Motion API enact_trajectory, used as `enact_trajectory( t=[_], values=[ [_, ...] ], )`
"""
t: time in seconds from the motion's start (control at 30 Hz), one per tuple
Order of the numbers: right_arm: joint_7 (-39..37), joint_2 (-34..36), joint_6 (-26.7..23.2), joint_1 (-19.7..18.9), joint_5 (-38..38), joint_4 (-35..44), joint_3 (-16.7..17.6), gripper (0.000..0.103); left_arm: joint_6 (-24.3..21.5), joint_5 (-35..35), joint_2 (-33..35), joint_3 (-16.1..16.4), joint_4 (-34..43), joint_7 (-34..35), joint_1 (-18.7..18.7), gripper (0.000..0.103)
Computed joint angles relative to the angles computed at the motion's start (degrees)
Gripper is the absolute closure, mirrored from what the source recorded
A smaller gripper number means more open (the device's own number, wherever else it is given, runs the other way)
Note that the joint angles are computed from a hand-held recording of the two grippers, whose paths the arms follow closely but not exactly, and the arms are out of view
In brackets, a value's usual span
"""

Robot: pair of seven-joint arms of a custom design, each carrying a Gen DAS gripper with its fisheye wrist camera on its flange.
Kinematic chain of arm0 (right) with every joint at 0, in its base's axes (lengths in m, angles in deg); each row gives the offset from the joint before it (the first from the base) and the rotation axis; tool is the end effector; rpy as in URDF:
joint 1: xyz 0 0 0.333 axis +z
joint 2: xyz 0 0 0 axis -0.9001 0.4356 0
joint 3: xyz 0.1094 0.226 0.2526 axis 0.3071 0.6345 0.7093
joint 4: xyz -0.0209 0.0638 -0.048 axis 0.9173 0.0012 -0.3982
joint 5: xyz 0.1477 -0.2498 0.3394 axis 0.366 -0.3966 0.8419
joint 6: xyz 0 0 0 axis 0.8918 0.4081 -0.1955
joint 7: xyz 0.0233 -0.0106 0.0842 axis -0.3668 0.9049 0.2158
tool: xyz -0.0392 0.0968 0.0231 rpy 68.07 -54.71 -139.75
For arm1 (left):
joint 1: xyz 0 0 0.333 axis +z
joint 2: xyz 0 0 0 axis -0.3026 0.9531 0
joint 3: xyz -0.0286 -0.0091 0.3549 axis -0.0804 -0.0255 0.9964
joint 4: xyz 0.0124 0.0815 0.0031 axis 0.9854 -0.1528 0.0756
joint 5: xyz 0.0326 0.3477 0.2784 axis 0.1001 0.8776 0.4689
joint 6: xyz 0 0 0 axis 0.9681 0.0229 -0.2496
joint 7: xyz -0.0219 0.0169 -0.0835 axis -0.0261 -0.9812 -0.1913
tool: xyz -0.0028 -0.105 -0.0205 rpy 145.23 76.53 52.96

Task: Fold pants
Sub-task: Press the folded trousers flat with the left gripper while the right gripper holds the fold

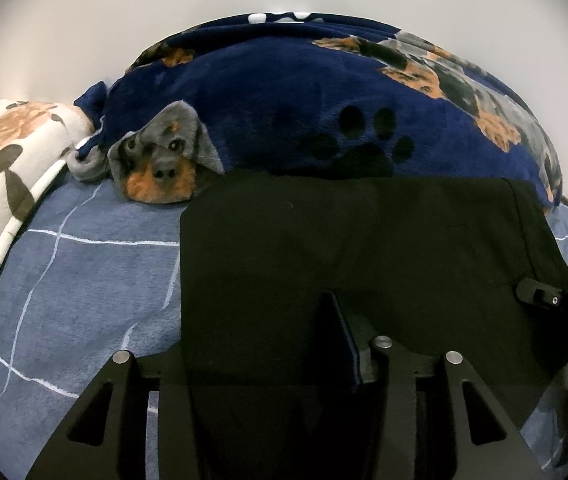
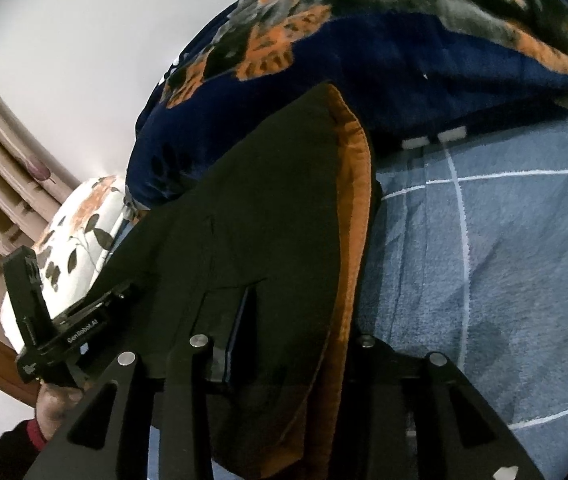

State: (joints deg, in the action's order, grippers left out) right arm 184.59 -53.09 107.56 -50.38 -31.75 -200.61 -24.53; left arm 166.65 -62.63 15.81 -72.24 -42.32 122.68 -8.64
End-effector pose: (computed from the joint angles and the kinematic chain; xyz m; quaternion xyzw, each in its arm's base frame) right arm 0.5085 0.2345 0.4777 -0.5196 0.7438 -0.0920 0.4102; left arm 0.7047 0.0246 0.4900 -0.5055 0.7795 -0.3325 0.1622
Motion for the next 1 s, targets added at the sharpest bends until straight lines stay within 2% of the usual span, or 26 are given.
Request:
enact_trajectory(
  t=[0.1, 0.33, 0.6, 1.0],
  values=[
    [3.7, -0.1, -1.1, -3.4, -4.5, 0.5, 2.9, 0.071, 0.2, 0.1, 0.0, 0.0, 0.0, 0.0, 0.0, 0.058],
    [12.1, -0.1, -4.3, -6.6, -15.4, 2.0, 5.3, 0.068, 0.7, 0.3, 0.0, -0.1, -0.2, 0.0, -0.1, 0.057],
    [16.2, 0.2, -6.0, -4.5, -21.0, 3.0, 2.9, 0.067, 1.2, 0.6, 0.0, -0.1, -0.2, -0.4, -0.1, 0.054],
    [19.0, 0.6, -6.8, -3.2, -24.5, 3.7, 1.5, 0.066, 2.0, 1.3, 0.0, -0.1, -0.4, -0.9, -0.1, 0.052]
  ],
)
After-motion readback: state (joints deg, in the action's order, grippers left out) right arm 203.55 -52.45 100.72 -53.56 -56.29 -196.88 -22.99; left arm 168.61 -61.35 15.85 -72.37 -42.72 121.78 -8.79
